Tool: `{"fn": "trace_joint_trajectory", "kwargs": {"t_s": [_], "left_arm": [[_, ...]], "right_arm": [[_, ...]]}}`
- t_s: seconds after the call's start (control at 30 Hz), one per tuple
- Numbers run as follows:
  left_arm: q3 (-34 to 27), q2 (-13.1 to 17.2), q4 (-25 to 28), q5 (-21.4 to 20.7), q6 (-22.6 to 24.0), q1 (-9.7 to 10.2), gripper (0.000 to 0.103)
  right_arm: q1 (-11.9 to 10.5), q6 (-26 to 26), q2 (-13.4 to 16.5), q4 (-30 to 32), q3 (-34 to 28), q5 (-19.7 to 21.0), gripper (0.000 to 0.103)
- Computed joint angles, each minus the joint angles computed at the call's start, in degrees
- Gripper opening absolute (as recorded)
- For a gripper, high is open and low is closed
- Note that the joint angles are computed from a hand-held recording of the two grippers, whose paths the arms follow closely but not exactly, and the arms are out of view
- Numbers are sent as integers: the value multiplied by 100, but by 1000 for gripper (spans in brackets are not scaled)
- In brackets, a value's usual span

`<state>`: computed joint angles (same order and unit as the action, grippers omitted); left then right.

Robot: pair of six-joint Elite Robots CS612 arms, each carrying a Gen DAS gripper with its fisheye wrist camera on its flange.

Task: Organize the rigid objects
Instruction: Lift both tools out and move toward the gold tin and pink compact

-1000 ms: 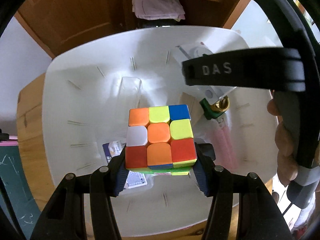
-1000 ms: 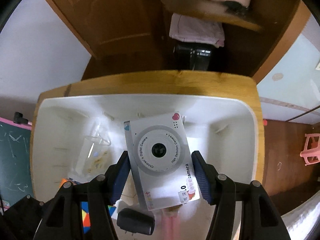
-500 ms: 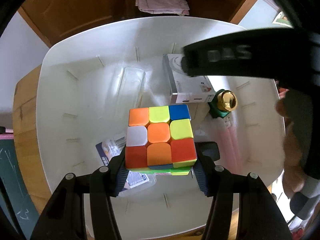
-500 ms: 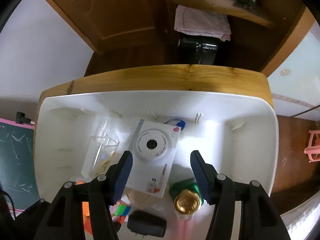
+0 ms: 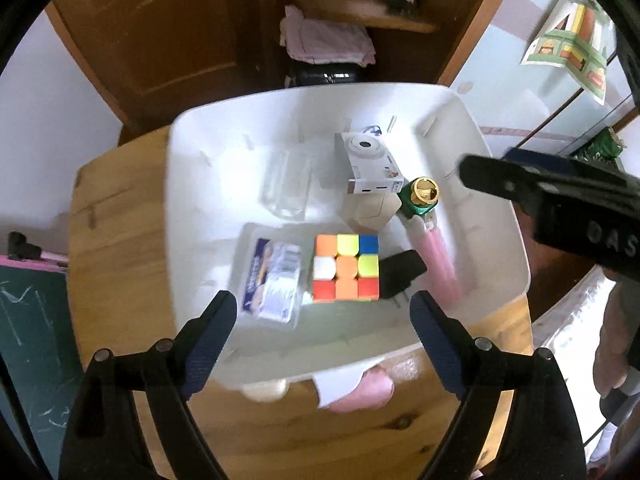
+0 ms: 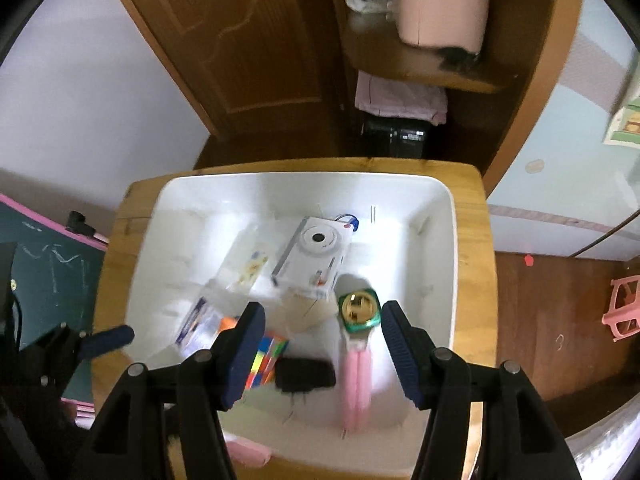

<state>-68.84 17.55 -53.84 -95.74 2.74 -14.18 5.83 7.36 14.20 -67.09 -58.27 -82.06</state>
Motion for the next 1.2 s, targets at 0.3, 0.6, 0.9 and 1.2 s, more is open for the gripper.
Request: {"fn": "trace_joint_trajectory", "kwargs": {"t_s": [0.3, 0.6, 0.9, 1.2], "left_arm": [[-830, 129, -12, 114, 126, 84, 90], [-1609, 301, 151, 507, 23, 81, 90], [-2302, 572, 721, 1036, -370, -42, 90], [-2601, 897, 1222, 1198, -516, -37, 90]], "right_arm": [[115, 54, 283, 222, -1137, -86, 69], [249, -230, 486, 409, -1910, 30, 69], [301, -645, 826, 718, -2664, 296, 75], [407, -1356, 1374, 861, -3182, 264, 75]]}}
